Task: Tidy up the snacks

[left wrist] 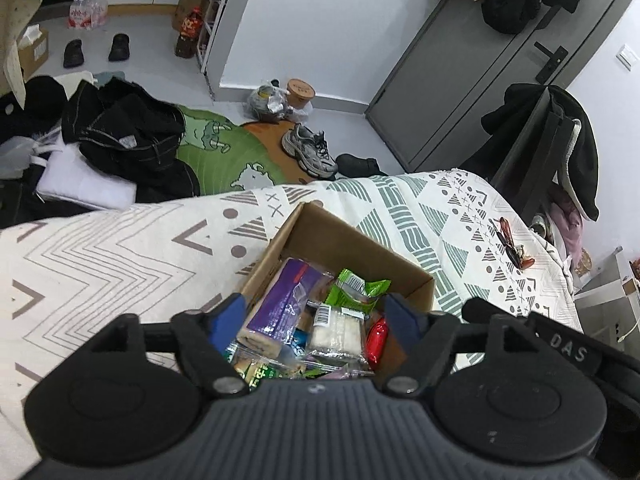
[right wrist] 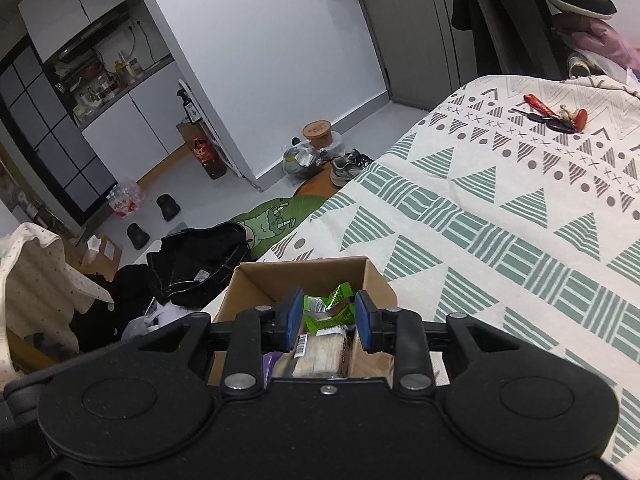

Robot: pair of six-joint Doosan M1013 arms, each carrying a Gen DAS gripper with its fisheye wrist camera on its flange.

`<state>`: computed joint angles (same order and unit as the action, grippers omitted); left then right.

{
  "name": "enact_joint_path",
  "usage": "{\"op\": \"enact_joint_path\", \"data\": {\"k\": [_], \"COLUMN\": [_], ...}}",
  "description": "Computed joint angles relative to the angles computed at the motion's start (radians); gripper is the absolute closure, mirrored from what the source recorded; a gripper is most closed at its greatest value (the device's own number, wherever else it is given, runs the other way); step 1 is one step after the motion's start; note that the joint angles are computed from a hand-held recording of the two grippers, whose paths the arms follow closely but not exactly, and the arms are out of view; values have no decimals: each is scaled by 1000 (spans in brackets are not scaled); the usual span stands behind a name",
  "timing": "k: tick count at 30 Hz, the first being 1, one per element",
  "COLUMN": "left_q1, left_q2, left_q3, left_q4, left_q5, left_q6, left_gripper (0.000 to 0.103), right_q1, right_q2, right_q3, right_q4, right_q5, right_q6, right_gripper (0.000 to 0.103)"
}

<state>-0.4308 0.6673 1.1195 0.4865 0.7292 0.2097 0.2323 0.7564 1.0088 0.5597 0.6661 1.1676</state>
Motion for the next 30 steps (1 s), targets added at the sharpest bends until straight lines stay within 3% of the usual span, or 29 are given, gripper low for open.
{"op": "enact_joint_path", "data": {"k": [11, 17, 23, 30], "left_q1": [-38, -61, -85, -114], "left_q2": [-10, -10, -31, -62], "left_q3": [-35, -62, -55, -35], "left_q4": [19, -3, 19, 39], "left_q5": [63, 126, 144, 158], "left_q6": [62, 138, 160, 172], "left_gripper": [13, 12, 12, 11], "right_q1": [-45, -71, -91, -113], "right_q2": [-70, -110, -156, -218], "right_q3": [89, 143, 199, 281], "right_q4": [17, 68, 127, 202], "right_q5": [-29, -42, -59, -87], "right_q6": [-25, -76, -142, -232], "right_gripper": [60, 54, 44, 19]}}
